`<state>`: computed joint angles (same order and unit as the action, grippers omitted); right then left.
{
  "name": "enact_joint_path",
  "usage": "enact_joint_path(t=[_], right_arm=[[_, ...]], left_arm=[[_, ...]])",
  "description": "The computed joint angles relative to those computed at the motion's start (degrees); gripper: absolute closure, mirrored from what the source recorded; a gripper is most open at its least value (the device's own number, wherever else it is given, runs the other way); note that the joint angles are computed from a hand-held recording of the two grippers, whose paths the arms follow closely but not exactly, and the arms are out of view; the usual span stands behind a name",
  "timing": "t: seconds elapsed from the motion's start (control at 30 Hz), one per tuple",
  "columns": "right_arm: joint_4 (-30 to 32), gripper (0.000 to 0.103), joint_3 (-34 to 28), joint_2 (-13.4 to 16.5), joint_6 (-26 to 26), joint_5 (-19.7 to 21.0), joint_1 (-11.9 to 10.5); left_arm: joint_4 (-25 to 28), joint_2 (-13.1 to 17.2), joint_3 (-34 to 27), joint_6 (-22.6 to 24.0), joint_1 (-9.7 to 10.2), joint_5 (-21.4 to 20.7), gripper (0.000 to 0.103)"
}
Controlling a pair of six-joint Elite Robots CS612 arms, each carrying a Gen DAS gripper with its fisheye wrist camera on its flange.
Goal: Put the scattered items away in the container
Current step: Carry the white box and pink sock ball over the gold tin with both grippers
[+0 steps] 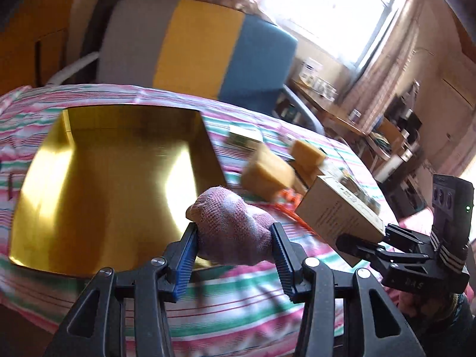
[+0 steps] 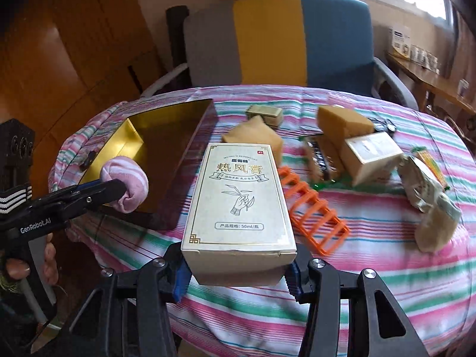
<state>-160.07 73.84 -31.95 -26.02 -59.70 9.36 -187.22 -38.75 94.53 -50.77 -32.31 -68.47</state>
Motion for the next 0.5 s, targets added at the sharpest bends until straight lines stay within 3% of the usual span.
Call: enact_joint_path(t=[0.23,0.5], right_arm=[[3.2,0.051,-2.5,0.7,-5.2,2.9,3.2],[3.7,0.051,-4.4,1.5,-6.5,3.7,6.2]], left_arm=[[0.6,-2.2,5.1,-4.5,0.69,5.5,0.054],[5.3,-4.2,7.8,-7.9,1.12,9.6,0.054]])
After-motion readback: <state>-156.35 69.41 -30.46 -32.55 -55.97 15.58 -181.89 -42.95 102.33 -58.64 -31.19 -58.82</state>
